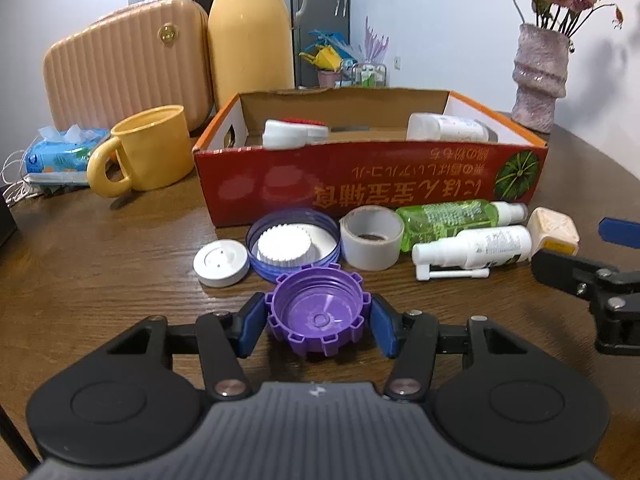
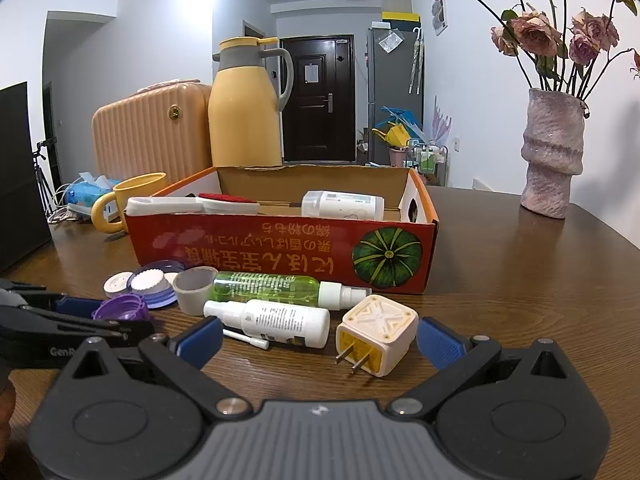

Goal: Organize rigid objects
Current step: 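Lower the left tool onto the purple screw cap and close it, then grasp the white spray bottle with the right tool while the left holds the purple cap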

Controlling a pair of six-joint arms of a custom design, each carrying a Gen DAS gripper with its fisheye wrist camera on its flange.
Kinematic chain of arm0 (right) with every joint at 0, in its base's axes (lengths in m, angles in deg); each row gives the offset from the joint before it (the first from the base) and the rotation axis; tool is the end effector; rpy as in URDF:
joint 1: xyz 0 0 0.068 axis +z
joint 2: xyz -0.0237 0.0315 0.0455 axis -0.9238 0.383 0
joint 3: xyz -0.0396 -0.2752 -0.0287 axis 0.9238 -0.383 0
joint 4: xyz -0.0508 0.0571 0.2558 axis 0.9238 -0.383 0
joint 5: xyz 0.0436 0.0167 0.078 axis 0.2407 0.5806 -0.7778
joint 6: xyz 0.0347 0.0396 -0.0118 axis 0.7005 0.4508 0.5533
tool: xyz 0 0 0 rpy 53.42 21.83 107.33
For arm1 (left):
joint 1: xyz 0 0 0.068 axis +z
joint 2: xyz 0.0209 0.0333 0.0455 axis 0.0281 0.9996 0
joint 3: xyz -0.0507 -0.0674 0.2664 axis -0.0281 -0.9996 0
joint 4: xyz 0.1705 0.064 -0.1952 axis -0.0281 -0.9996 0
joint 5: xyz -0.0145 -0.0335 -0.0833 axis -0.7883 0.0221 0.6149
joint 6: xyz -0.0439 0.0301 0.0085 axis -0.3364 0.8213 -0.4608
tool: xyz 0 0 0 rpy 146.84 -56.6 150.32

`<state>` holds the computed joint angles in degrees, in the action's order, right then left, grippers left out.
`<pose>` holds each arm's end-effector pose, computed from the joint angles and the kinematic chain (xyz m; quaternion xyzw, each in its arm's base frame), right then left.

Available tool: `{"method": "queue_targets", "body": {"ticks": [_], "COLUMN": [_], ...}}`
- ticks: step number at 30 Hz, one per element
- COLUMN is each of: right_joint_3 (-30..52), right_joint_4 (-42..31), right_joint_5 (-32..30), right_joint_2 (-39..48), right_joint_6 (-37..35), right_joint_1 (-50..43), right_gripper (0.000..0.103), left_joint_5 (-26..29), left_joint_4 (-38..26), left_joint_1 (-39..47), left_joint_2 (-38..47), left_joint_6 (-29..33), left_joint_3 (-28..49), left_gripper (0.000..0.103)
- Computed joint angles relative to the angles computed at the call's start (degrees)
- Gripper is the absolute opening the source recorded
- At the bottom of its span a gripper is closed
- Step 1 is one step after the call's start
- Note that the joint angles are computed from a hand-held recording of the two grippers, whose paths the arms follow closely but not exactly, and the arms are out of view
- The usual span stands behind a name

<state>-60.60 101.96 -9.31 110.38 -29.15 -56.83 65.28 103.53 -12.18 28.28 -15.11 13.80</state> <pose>0.1862 0.0233 0.0641 0.1027 0.8523 -0.0375 0.5115 0.2921 -0.0788 0.0717 0.2348 0.8677 -0.0964 0.4273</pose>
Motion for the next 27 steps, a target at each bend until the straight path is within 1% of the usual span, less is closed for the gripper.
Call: {"method": "queue_targets", "body": {"ticks": [4, 11, 15, 17, 22, 27], "right_joint_3": [-0.2, -1.1, -1.0, -0.7, 1.3, 4.2], "right_joint_4": [1.7, 8.6, 10.2, 9.8, 6.1, 0.6], "right_joint_5": [-0.1, 0.9, 1.8, 2.1, 2.5, 2.7], "right_joint_2": [1.0, 4.4, 5.4, 5.4, 4.6, 3.6], "right_joint_6": [-0.3, -0.3, 0.1, 0.6, 1.2, 1.8], "right_joint_1": [0.1, 1.1, 2.4, 3.3, 5.2, 6.6], "right_gripper": [0.103, 0.103, 0.103, 0.103, 0.103, 0.103], "left_joint_5": [0.7, 1.5, 2.1, 2.7, 4.2, 5.3], "left_joint_4": [2.2, 3.6, 4.4, 4.7, 5.3, 5.5], "left_joint_1": [0.4, 1.8, 2.5, 3.0, 3.9, 4.9], "left_joint_2": [-0.9, -1.9, -2.7, -3.1, -4.6, -5.6], "left_joint_6": [-0.4, -1.8, -2.4, -2.5, -2.7, -2.8], "left_joint_3": [-1.1, -1.5, -2.1, -2.4, -3.4, -4.0], "left_gripper": [0.056, 0.056, 0.056, 0.056, 0.056, 0.056]}}
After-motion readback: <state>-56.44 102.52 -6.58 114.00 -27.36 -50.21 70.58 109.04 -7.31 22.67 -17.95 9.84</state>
